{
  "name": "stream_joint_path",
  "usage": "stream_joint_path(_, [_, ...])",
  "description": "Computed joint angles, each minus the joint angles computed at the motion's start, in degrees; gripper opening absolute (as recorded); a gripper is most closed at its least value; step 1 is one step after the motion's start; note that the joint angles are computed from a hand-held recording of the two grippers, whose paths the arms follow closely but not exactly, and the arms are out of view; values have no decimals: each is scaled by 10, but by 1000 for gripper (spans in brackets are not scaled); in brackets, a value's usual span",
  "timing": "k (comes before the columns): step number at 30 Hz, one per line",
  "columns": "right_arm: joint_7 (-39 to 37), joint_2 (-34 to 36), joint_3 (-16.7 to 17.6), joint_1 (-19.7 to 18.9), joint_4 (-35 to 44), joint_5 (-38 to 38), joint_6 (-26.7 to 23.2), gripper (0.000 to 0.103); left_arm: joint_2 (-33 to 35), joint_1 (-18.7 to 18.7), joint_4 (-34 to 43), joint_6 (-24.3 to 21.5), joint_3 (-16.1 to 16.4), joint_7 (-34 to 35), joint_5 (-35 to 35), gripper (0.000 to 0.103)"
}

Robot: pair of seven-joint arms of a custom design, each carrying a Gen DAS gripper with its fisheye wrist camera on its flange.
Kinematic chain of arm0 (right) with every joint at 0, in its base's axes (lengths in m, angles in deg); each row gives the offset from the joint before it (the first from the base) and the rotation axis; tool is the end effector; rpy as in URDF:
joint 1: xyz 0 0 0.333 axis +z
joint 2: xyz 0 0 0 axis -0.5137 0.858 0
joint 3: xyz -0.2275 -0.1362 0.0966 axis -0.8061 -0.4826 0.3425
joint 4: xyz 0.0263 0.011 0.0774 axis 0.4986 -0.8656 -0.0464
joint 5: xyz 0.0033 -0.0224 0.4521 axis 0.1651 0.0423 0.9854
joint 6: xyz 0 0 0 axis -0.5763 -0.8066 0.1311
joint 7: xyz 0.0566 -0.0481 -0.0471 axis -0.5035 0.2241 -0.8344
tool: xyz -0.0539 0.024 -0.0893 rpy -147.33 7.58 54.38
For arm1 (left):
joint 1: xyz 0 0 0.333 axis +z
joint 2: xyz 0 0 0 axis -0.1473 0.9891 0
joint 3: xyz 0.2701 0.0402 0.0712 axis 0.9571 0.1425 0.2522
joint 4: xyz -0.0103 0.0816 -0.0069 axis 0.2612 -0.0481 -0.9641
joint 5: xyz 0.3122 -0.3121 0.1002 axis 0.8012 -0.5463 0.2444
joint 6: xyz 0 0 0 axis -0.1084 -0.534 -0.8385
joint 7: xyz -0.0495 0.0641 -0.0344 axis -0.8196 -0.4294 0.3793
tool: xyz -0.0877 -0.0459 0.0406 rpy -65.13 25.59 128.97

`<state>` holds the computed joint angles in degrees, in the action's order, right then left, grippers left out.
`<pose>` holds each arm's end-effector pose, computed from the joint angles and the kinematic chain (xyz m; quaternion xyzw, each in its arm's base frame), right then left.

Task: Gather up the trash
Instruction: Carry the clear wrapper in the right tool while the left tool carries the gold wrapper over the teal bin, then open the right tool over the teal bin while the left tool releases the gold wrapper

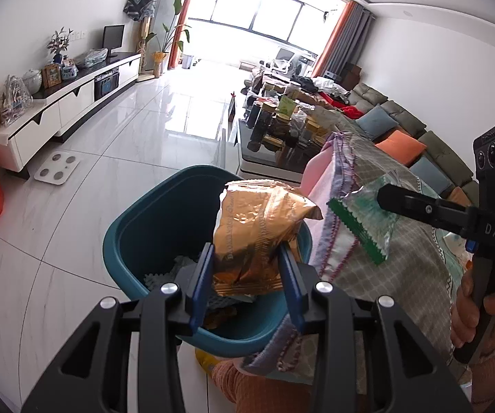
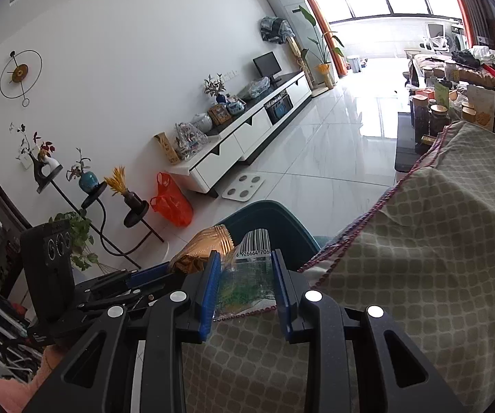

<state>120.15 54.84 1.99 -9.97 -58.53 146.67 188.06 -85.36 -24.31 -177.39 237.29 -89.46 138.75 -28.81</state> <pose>0.5220 0.1387 0.3919 -0.6709 0.5729 -0.0598 0.4671 0.5411 -0.1408 0.3777 -0.5660 0.7120 -0.3998 0.1130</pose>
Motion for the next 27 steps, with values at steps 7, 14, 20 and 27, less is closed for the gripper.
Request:
stream_joint_path(7, [31, 30, 9, 0, 27, -19, 3, 30, 17, 7, 10, 7, -8, -36, 31, 38])
stream_joint_path(14, [60, 57, 16, -7, 47, -37, -1, 33, 35, 17, 21, 3, -14, -74, 59, 40])
stream_joint_path(20, [76, 70, 21, -13, 55, -45, -9, 41, 51, 32, 36, -27, -18, -82, 44, 43])
stream_joint_path(27, [88, 72, 22, -19, 54, -49, -15, 53, 49, 41, 33, -28, -29, -60, 12, 43])
